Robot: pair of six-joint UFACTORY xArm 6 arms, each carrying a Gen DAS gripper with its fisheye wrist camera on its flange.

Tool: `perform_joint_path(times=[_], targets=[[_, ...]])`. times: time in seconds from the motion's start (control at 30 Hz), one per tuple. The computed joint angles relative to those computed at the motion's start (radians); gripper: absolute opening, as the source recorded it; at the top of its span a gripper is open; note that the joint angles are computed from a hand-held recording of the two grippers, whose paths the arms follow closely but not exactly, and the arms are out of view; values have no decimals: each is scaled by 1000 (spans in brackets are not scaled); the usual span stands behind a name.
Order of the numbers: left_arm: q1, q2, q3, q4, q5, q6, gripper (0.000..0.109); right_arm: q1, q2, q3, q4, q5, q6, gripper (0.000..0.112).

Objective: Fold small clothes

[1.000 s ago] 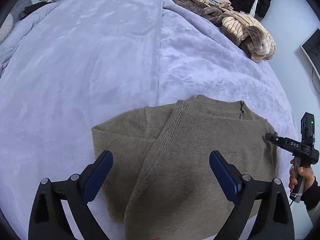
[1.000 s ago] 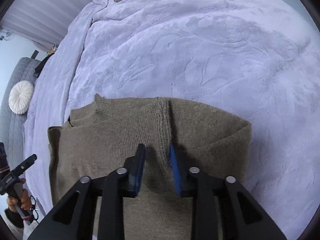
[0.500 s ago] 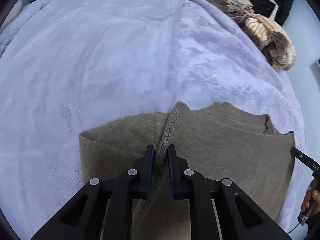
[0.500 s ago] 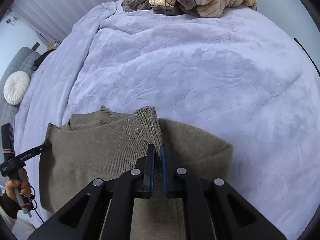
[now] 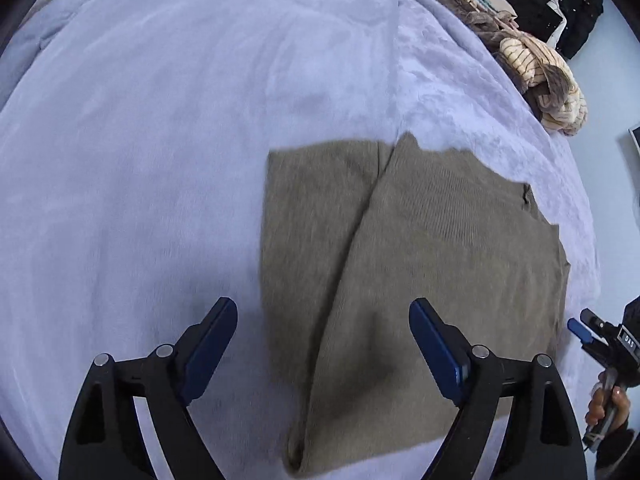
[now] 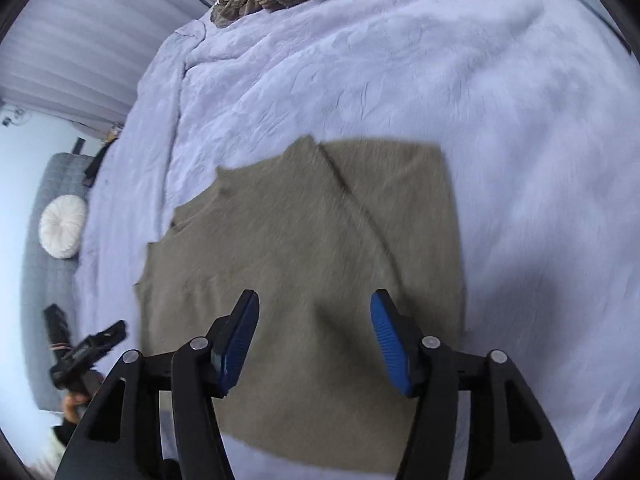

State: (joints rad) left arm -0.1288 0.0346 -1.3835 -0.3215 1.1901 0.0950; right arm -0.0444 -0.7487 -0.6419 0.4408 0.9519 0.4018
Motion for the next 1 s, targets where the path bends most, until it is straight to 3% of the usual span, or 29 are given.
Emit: perform_joint_path(times=[0.13, 0.2, 0.27, 0.33, 0.4, 0.43, 0.47, 0.5, 0.53, 0.57, 0.73, 0.87, 0.93, 1.0], targets=[[57, -104, 153, -43, 92, -57, 89, 39, -301, 207, 165, 94, 173, 64], [78, -151, 232, -65, 109, -86, 89, 69, -451, 305, 168, 125, 323, 64], [77, -189, 292, -77, 71, -121, 88, 74, -575, 380, 119, 155, 455, 64], [63, -196, 302, -86, 41, -155, 89, 61, -677, 461, 78, 105, 576, 64], [54, -195, 309, -105, 5, -186, 88, 59, -771, 554, 31, -15, 712, 65], [47, -192, 310, -102, -10, -202, 80, 60, -774, 586, 39, -81, 748, 65], [38, -184, 305, -91, -25, -215, 53, 57, -756, 597, 65, -114, 749, 56], [35, -174, 293, -97, -23, -201, 39, 58, -697, 586, 111, -149, 708, 15], [33, -170, 280, -105, -14, -182, 19, 55, -602, 538, 146, -151, 625, 12], [32, -181, 275, -117, -10, -145, 15, 41, -501, 456, 139, -112, 521, 12], [24, -216, 303, -77, -9, -81, 15, 30, -286, 204, -51, 72, 271, 12], [39, -244, 370, -71, -33, -20, 18, 17, -208, 243, -79, 122, 187, 14], [51, -253, 355, -48, 6, -7, 18, 14, -212, 258, -62, 90, 203, 15], [57, -267, 338, -24, 38, 5, 18, 15, -221, 237, -84, 118, 251, 20]])
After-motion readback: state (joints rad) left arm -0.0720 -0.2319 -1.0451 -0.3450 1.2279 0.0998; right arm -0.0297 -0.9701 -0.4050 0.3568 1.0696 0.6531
